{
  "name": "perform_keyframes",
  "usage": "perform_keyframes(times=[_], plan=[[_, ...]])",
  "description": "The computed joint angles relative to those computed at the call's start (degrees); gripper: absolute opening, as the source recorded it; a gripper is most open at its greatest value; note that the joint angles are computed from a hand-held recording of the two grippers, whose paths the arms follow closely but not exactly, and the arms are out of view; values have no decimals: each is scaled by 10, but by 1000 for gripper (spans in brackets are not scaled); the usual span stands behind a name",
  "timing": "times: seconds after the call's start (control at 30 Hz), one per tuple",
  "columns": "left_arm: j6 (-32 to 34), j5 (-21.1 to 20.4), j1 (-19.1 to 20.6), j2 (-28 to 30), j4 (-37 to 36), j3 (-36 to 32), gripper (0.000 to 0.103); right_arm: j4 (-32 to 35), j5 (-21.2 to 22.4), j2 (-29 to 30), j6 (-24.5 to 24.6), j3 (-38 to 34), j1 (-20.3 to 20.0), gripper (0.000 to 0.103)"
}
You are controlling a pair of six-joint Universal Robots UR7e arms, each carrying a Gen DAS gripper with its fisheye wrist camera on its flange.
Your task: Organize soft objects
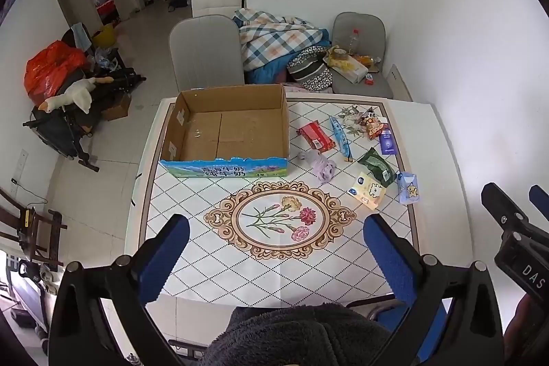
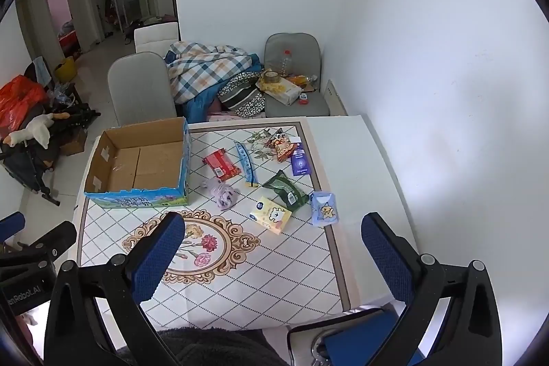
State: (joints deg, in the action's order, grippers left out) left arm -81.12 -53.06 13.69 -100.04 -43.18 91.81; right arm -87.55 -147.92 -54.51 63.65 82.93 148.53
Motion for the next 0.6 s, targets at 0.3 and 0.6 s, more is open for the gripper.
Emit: perform_keyframes(times=[0.3,0.6], plan=[[4,9,2,-4,-3,4,103,-16,-5,-4,-11,6,0,103],[9,18,5,-2,-5,3,103,-24,-8,-2,-16,5,1,103]])
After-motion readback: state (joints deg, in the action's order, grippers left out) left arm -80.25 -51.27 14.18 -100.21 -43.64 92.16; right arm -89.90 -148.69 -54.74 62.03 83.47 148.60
